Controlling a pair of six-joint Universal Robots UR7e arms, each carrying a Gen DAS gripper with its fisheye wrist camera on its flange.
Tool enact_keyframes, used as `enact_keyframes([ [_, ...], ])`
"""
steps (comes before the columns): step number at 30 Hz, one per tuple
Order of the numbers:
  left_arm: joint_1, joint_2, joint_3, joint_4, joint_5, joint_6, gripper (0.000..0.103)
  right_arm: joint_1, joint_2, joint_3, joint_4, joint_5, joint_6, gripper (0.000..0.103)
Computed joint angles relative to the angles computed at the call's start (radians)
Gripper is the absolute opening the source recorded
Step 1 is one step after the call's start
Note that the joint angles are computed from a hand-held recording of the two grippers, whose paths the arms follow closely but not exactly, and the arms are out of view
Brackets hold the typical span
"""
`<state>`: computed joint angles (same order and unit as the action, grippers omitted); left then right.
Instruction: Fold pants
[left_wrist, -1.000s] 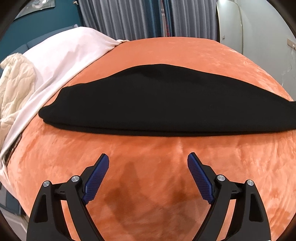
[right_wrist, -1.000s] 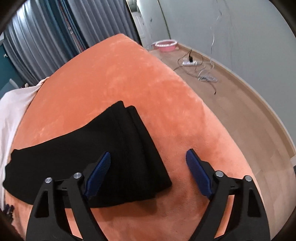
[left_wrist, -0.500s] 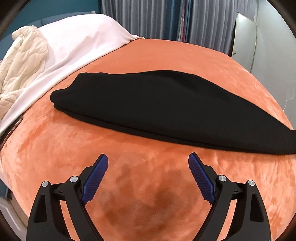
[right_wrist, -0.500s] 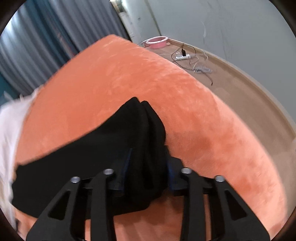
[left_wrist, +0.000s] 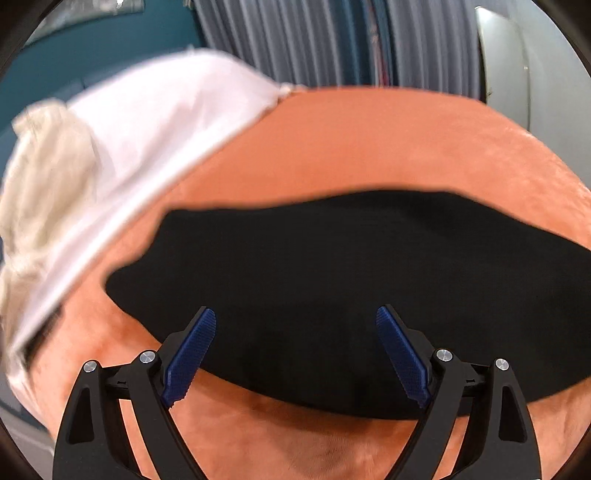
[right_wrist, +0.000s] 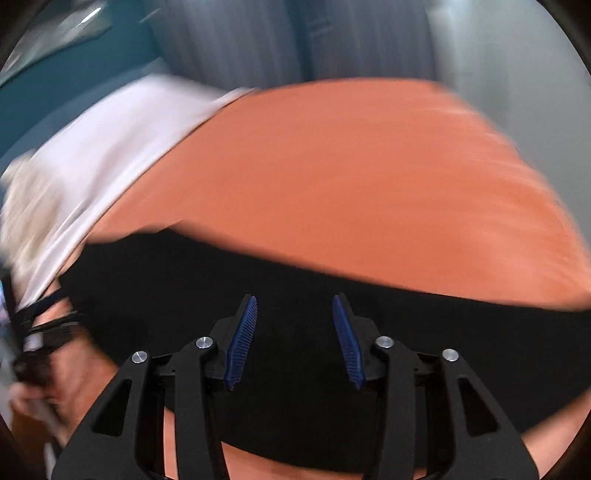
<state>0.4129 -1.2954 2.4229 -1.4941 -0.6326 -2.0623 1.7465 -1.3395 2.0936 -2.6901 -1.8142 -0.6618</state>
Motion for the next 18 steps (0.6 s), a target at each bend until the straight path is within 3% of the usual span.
enact_keyframes([
  [4, 0.028, -0.05, 0.098, -0.2, -0.007, 0.073, 0.087, 0.157, 0.291, -0.055, -0.043, -0.057, -0.005, 0.04],
  [8, 0.019, -0.064, 0.128, -0.243, 0.008, 0.078, 0.089, 0.218, 0.467, -0.166, -0.092, -0.064, 0.033, 0.039],
  [9, 0.02, -0.05, 0.126, -0.244, 0.011, 0.075, 0.09, 0.229, 0.509, -0.193, -0.096, -0.108, 0.044, 0.039],
  [11, 0.019, -0.021, 0.109, -0.224, 0.01, 0.067, 0.091, 0.219, 0.584, -0.277, -0.02, -0.138, 0.123, 0.04],
  [13, 0.017, -0.021, 0.111, -0.231, 0.007, 0.069, 0.091, 0.224, 0.558, -0.277, -0.047, -0.075, 0.174, 0.04],
  [18, 0.005, -0.063, 0.149, -0.282, 0.016, 0.078, 0.091, 0.194, 0.352, -0.093, -0.243, 0.0, 0.15, 0.041],
])
